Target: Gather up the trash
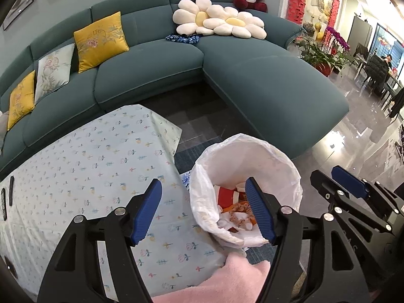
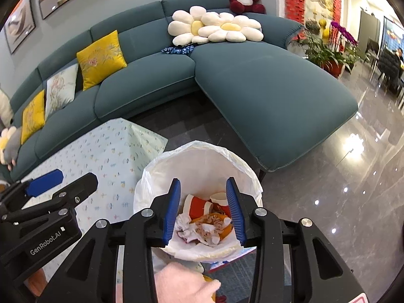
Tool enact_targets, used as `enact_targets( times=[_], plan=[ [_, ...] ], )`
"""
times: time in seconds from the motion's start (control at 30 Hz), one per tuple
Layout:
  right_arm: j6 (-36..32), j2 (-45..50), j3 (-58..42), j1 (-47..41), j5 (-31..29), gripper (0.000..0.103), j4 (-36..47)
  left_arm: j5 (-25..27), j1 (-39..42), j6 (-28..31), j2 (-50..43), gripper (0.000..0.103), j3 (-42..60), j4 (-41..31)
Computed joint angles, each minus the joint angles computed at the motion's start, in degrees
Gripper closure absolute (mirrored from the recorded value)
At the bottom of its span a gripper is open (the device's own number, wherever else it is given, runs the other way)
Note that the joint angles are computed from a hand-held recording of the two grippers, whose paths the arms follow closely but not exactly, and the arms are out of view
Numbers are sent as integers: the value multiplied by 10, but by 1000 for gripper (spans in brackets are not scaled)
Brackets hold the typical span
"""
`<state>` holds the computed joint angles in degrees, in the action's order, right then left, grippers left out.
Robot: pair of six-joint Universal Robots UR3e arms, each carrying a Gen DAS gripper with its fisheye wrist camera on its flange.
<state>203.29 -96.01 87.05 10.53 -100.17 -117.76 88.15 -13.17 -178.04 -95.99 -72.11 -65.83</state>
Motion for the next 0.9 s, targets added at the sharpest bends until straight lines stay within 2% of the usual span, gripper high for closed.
enact_targets(
  times=[0.1, 0.2, 0.9],
  plan=[
    [4, -2, 0, 19, -19, 65, 7, 5, 4, 1, 15, 36, -21, 6],
    [11, -10, 9, 33, -31, 51, 9, 5, 13, 4, 36, 31, -48, 14],
    [52, -28, 48, 79, -50, 23, 19, 8, 39, -3, 110, 17, -151, 30]
  ],
)
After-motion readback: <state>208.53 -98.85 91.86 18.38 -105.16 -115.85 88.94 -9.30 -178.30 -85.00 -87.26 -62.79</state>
